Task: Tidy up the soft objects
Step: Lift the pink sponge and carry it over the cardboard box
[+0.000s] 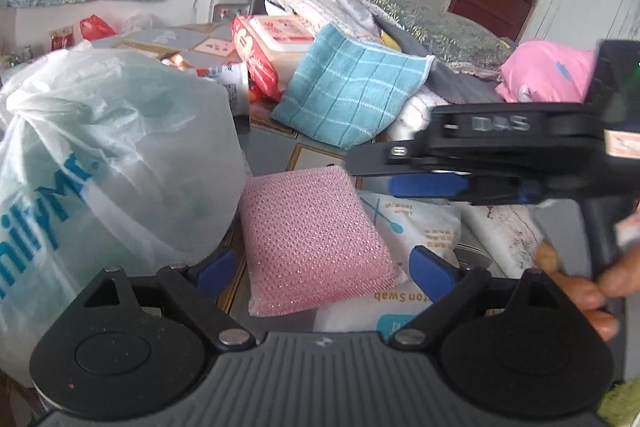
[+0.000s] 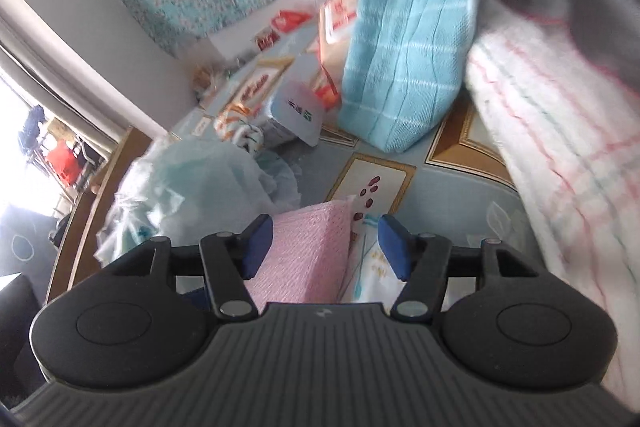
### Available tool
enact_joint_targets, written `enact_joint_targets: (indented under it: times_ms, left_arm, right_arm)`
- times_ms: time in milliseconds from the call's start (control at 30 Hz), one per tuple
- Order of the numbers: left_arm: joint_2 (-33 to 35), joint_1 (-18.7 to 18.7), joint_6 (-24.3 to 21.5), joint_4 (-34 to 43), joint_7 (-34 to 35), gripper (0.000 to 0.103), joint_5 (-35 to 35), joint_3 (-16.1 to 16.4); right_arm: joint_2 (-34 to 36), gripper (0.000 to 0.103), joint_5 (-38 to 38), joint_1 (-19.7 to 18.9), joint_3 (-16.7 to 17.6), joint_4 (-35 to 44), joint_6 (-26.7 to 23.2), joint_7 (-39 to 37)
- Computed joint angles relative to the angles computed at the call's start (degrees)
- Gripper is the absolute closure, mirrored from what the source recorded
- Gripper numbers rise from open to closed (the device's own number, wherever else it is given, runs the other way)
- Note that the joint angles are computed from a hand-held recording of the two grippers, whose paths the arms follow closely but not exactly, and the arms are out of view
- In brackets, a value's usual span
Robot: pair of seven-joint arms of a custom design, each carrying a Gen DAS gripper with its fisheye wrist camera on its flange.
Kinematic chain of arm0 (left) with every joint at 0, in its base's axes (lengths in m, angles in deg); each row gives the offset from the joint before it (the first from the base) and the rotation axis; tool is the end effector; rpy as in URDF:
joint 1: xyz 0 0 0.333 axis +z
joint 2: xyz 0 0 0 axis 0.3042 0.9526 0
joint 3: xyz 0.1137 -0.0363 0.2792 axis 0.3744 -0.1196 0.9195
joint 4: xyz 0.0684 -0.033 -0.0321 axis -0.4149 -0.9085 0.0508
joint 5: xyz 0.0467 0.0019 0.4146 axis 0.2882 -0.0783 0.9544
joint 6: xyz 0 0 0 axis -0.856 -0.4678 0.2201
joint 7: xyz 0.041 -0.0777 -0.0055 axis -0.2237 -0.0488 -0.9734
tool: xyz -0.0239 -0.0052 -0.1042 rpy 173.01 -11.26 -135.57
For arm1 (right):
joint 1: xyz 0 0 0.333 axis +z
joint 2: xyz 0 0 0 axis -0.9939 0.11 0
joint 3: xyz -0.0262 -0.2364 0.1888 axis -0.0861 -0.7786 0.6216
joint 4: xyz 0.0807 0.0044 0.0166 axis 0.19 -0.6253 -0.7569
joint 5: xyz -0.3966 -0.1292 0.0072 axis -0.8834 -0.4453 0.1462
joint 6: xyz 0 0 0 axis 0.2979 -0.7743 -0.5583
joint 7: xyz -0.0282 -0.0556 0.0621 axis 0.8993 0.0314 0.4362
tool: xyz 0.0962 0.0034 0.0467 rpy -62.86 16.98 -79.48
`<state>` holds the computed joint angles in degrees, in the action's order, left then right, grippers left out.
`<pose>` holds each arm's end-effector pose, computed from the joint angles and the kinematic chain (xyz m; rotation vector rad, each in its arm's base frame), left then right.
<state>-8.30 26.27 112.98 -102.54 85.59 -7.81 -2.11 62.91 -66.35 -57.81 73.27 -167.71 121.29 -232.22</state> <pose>0.6773 -0.0353 0.4576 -1.0082 2.7157 -1.1677 0.5887 0.3095 0.4469 -0.9546 2.0708 -0.3298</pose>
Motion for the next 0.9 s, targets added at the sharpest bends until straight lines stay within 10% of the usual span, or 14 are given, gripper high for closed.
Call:
enact_joint_targets:
  times_ms: [400, 900]
  left_arm:
    - [3.9, -0.9, -0.6, 4.1, -6.9, 0.013, 4.8, -0.8]
    - [0.6, 1.1, -0.3, 0.7, 0.2, 0.017, -3.3, -1.4]
  right_arm:
    - [6.3, 0.047, 13.0, 0.6, -1.6, 5.3, 1.5, -16.4]
    - [2.7, 0.053, -4.6, 6.1, -6.9, 4.4, 2.8, 0.3]
